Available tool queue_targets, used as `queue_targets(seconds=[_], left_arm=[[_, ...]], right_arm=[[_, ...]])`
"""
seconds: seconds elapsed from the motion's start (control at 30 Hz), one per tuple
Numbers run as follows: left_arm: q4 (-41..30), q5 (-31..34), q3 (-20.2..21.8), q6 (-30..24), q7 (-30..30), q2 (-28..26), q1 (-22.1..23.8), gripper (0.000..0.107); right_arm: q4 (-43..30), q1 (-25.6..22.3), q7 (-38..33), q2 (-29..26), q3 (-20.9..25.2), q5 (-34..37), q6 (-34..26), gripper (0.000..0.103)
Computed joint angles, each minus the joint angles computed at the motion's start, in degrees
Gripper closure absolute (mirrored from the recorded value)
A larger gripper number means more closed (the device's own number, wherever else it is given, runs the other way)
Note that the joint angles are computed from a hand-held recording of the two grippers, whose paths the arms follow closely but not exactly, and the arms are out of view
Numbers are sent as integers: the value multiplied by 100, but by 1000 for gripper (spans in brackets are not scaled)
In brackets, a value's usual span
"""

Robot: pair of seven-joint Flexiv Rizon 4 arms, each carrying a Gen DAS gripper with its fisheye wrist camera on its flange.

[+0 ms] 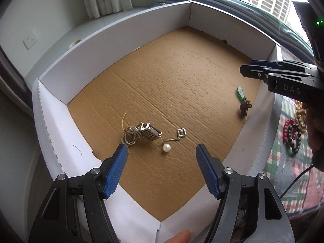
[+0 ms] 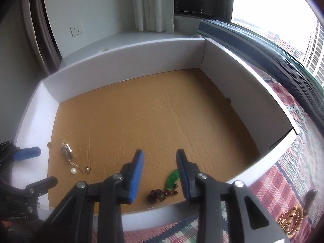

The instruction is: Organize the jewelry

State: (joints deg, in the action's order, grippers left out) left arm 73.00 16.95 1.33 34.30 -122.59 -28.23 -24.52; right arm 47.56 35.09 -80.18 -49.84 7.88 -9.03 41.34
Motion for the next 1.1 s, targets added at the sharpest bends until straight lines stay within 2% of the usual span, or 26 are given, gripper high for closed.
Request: queue_targets(seconds=[0.17,0.27,0.3,0.33,0.37,0.4,0.43,0.53,0.6,0.67,0.77,0.87,1.0,1.1], left_arm=[[-103,636,209,44,-377,56,-283,35],[-67,1227,349,219,-791,195,-486,35],[-16,1311,328,328,-870,270,-501,34],[71,1344,282,494,-922,348,-492,32],[199,1344,226,722,-945,439,-463,29],[298,1326,160,937,-940,508,-439,27],[424,1276,75,1225,-883,563,-401,22],[677,917,-192,1935,-546,603,-305,14],[918,410,-459,2425,-63,576,-186,11],[928,-99,-736,2669,549,361,-122,10],[613,-406,-861,2447,1159,0,-318,10],[307,-576,-797,2360,1468,-378,-556,10],[-8,-525,-416,2201,1399,-714,-1042,10],[-122,-472,-256,2184,1332,-887,-1208,10]], right_arm=[[731,-12,117,346,-78,-107,528,71],[1264,-21,484,634,-136,-156,1138,67],[1530,-26,636,797,-166,-198,1395,66],[1805,-44,777,979,-172,-232,1626,58],[2179,-40,983,1218,-224,-300,1909,51],[2569,-2,1250,1464,-333,-437,2188,39],[2975,51,1547,1712,-461,-622,2441,35],[4173,311,2568,2489,-945,-1408,2790,33],[5013,596,3546,3036,-1409,-2283,2847,28],[5801,814,4722,3566,-1788,-3308,2770,21],[6653,809,6102,4179,-1830,-4287,2247,19],[7294,655,6881,4619,-1536,-4401,1559,19],[7818,399,7394,4881,-1145,-4448,842,19],[8040,185,7684,4995,-884,-4430,640,19]])
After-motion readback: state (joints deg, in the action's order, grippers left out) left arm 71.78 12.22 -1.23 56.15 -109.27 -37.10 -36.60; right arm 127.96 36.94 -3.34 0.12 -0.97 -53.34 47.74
